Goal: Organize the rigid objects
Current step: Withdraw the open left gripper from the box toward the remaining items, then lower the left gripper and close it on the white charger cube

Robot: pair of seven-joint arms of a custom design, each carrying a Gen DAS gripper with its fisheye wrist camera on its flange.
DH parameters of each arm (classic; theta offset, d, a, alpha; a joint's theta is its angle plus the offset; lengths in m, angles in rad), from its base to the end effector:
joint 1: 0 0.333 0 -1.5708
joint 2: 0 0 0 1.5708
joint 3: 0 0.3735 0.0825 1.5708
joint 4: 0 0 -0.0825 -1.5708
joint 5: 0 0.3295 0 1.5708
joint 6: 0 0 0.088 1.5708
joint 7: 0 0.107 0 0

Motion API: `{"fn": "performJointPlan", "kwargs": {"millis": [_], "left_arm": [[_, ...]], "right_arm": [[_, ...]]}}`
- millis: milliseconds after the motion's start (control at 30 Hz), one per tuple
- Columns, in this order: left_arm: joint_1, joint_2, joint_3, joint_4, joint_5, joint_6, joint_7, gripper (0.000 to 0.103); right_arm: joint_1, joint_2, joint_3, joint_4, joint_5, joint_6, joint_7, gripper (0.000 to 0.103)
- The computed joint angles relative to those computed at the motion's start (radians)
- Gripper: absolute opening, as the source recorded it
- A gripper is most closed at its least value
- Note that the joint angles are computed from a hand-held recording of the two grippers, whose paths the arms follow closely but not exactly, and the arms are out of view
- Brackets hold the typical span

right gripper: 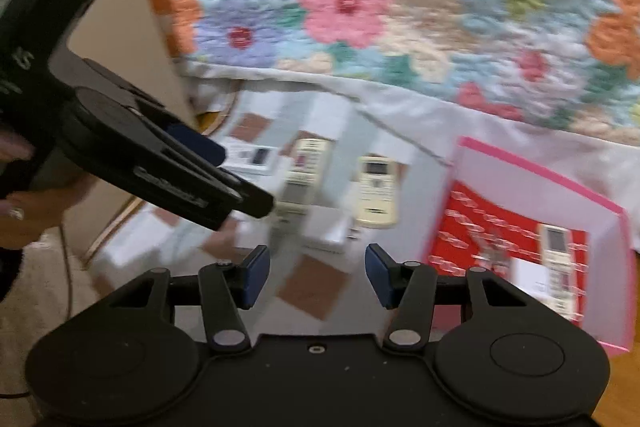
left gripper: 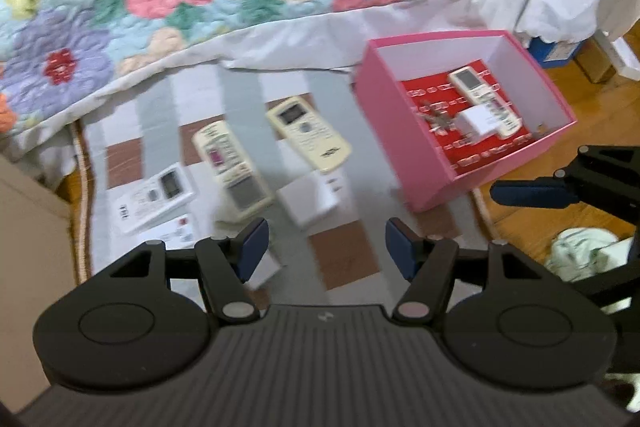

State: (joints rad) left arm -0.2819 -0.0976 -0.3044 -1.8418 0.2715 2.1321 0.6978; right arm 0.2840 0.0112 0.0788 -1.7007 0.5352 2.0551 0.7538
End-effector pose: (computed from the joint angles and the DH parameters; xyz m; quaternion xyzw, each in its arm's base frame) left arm 0.4248 -0.2791 0.6709 -0.7469 0.6221 -0.1798 0.1508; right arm 0.4994 0.2185 0.6772 -0.9162 0.2644 -0.0062 0.3010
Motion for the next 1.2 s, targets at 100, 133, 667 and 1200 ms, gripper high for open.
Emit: {"fn": "performJointPlan", "kwargs": {"millis": [100, 133, 667, 1200], "left_arm": [[0.016, -0.051, 0.019, -0.078, -0.046, 0.033, 0.005, 0.064], [0.025, -0.061, 0.020, -0.095, -0.057, 0.037, -0.004, 0.064], [0.121, -0.124, 0.048, -0.457, -0.263, 0.310, -0.002, 0.064], [0.129, -0.037, 0.056, -0.542, -0.278, 0.511, -0.092, 0.060]], "right_arm": [[0.008, 0.025, 0.010, 0.027, 0.042, -0.087, -0.011, 0.058], [0.009, 0.036, 0.013, 0.040, 0.059, -0.121, 0.000, 0.059], [0.067, 0.110, 0.076, -0.178, 0.223, 0.107, -0.011, 0.059], [0.154, 0.156, 0.144, -0.283, -0.019, 0.438, -0.015, 0.059]]}}
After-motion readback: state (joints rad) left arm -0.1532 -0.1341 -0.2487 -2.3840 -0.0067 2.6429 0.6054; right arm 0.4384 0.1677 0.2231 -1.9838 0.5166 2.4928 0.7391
